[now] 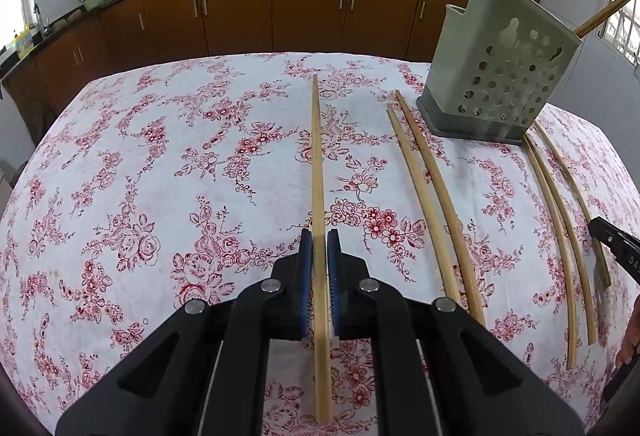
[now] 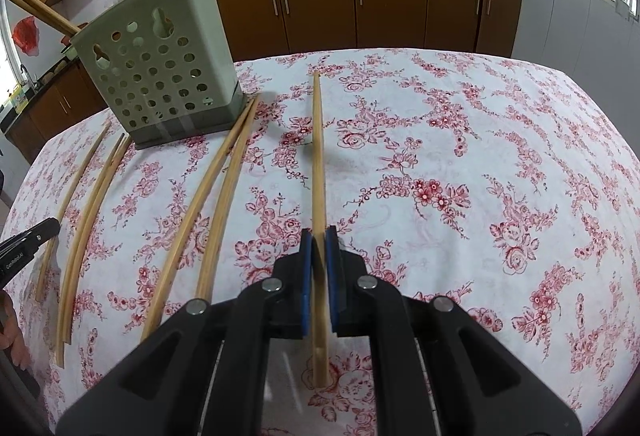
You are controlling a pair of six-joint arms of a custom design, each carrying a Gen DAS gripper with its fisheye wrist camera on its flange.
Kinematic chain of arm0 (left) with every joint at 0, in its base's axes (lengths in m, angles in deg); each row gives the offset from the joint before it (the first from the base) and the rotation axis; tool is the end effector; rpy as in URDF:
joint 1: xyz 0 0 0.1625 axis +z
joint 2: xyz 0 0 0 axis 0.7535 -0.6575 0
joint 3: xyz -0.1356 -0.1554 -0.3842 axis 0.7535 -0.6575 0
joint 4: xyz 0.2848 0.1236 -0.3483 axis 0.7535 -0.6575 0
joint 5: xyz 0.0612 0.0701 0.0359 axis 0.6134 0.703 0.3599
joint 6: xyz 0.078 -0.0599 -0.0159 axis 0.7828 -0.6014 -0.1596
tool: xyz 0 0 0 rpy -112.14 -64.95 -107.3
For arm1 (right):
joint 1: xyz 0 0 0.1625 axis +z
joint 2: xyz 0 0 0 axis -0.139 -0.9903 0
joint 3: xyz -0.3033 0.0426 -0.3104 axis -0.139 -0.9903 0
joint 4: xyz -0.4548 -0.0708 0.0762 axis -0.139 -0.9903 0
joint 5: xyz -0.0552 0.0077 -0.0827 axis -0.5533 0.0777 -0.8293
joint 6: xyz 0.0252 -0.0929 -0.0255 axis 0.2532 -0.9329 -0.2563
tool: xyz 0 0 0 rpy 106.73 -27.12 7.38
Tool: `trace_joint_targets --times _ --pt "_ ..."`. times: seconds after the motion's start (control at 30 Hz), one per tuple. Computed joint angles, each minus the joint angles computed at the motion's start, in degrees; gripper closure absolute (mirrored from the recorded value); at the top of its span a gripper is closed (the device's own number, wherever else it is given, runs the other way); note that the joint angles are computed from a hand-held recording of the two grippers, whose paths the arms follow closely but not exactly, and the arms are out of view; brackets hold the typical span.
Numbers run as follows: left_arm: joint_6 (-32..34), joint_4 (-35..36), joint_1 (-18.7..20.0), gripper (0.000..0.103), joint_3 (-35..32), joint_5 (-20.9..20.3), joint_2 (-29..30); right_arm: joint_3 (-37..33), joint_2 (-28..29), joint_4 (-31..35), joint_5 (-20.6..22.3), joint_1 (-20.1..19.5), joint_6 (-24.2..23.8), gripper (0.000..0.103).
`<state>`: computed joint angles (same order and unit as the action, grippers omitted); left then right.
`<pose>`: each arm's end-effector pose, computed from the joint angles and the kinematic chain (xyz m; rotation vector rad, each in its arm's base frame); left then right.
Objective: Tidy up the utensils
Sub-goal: 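Close the right tool on a loose chopstick while the left tool grasps another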
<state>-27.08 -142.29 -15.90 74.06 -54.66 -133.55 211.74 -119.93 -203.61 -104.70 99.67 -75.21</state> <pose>-0.2199 -0.3860 0.0893 0.6734 2.3741 -0.6852 0.0754 -0.2936 0.1809 -0.0966 -2.1590 1.0091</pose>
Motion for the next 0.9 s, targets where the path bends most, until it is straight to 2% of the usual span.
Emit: trace_joint_targets --times 0.6,0.9 --pt "-0.42 -0.10 -0.03 0.094 -0.04 -0.60 -0.18 0.17 -0.32 0.26 0.20 -0.05 0.31 0.095" --pt "-2.15 2.76 -2.33 0.094 2.31 -1.03 -2.93 1.89 0.48 -1.36 -0.81 1.24 0.97 0.095"
